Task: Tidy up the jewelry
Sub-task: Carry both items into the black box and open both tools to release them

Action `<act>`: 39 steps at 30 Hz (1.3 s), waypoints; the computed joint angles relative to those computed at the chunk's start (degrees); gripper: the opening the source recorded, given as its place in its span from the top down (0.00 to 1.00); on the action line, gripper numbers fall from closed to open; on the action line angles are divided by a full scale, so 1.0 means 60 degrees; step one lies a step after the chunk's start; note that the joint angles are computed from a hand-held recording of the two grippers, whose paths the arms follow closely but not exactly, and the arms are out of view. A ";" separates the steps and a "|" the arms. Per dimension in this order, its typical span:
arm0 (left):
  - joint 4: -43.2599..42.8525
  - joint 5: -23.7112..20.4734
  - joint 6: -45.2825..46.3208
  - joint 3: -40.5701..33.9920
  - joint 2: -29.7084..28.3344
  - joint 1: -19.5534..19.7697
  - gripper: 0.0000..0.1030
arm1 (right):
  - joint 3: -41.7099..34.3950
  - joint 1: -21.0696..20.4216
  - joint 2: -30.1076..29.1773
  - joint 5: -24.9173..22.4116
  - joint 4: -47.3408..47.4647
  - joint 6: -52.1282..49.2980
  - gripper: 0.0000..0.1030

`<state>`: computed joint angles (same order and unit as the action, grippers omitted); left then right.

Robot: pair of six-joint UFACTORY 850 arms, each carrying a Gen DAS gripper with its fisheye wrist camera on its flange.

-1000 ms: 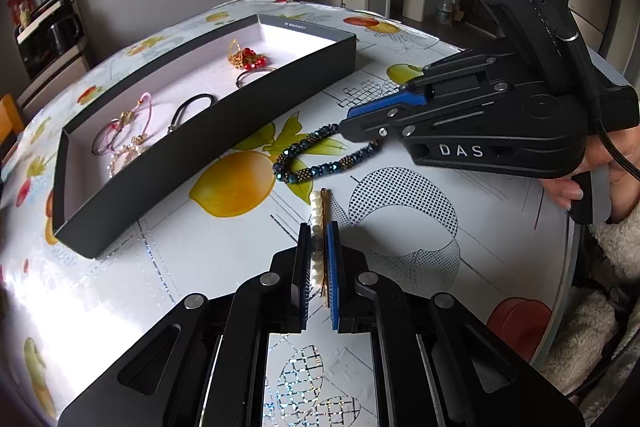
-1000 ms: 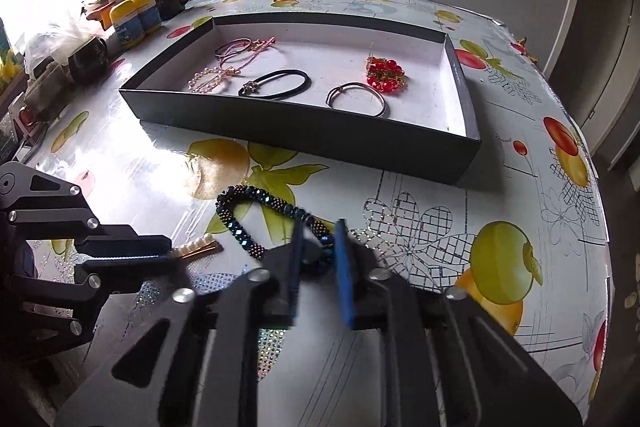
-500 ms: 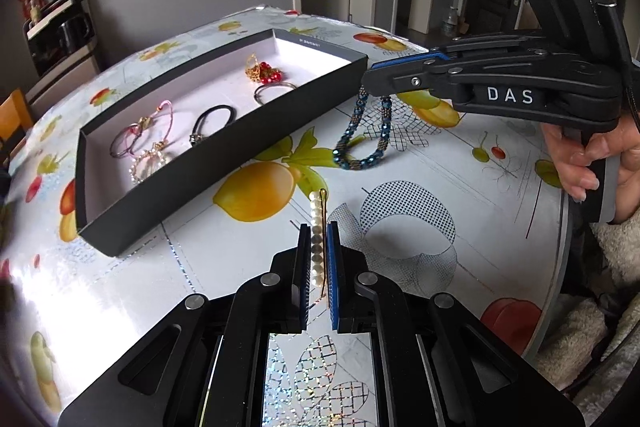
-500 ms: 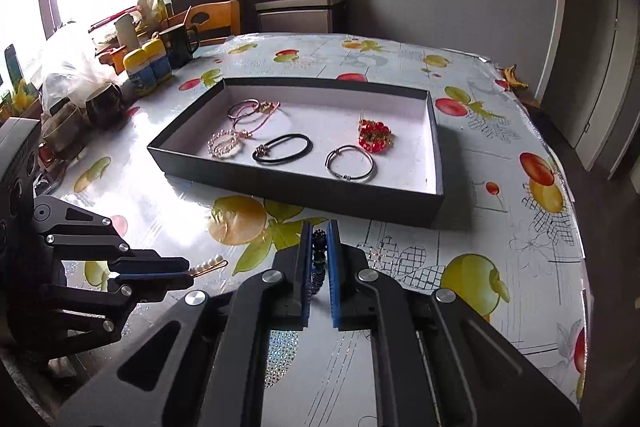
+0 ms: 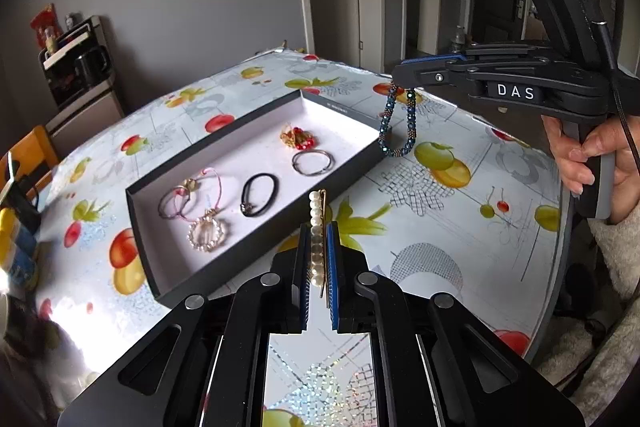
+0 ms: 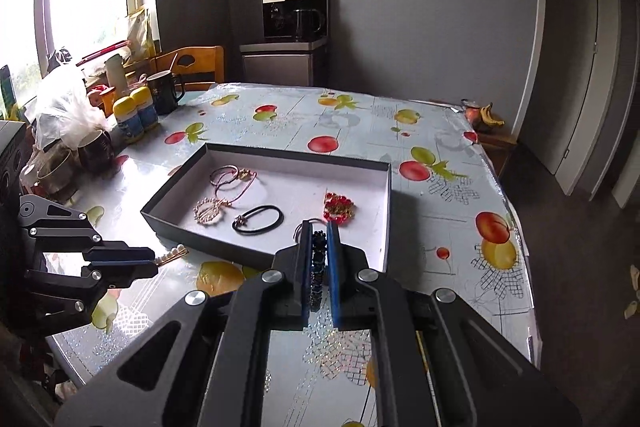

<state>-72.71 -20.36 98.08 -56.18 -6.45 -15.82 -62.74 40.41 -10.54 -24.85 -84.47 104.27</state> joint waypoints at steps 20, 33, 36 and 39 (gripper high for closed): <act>0.4078 0.0535 -0.5251 -0.3923 -0.3128 -0.0230 0.92 | -0.1823 -0.0967 -0.1752 0.0414 -0.0625 0.1054 0.93; 0.7579 0.0286 -0.9466 -0.5716 -0.4931 -0.0661 0.92 | -0.2457 -0.1259 -0.2838 -0.0088 -0.0536 0.1546 0.93; 0.7777 0.0287 -0.9695 -0.5786 -0.5028 -0.0675 0.92 | -0.2446 -0.1317 -0.2905 0.0107 -0.0418 0.1519 0.93; 0.7823 0.0078 -0.9744 -0.5916 -0.5129 -0.0656 0.92 | -0.2519 -0.1371 -0.3018 0.0343 -0.0155 0.1272 0.93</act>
<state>-25.77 -19.90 39.62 -91.67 -37.22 -19.75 -77.85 32.18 -28.65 -22.79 -85.40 111.90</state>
